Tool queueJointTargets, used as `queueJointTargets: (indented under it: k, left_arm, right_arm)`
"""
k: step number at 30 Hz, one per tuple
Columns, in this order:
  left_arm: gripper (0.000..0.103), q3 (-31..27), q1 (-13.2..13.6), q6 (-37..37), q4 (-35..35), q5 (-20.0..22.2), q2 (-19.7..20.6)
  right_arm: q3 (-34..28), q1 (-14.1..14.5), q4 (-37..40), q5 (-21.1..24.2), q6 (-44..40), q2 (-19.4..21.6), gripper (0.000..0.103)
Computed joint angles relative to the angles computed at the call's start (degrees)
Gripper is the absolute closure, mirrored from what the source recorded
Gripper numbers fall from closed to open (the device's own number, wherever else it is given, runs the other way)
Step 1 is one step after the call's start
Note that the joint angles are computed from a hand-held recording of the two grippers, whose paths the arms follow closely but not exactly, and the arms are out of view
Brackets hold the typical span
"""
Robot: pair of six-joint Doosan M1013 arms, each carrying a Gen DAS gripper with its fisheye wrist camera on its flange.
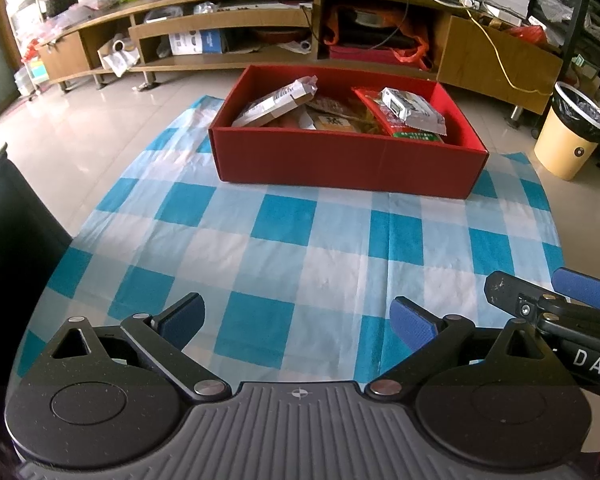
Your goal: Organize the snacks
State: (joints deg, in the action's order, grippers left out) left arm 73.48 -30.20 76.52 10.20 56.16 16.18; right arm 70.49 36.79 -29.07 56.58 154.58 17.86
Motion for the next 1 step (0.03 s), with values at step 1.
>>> queueJointTargets:
  k: [1]
  left_arm:
    - [0.001,-0.04,-0.01,-0.07,0.03,0.05,0.01]
  right_arm:
    - [-0.05,0.04,-0.22,0.18,0.09,0.05,0.028]
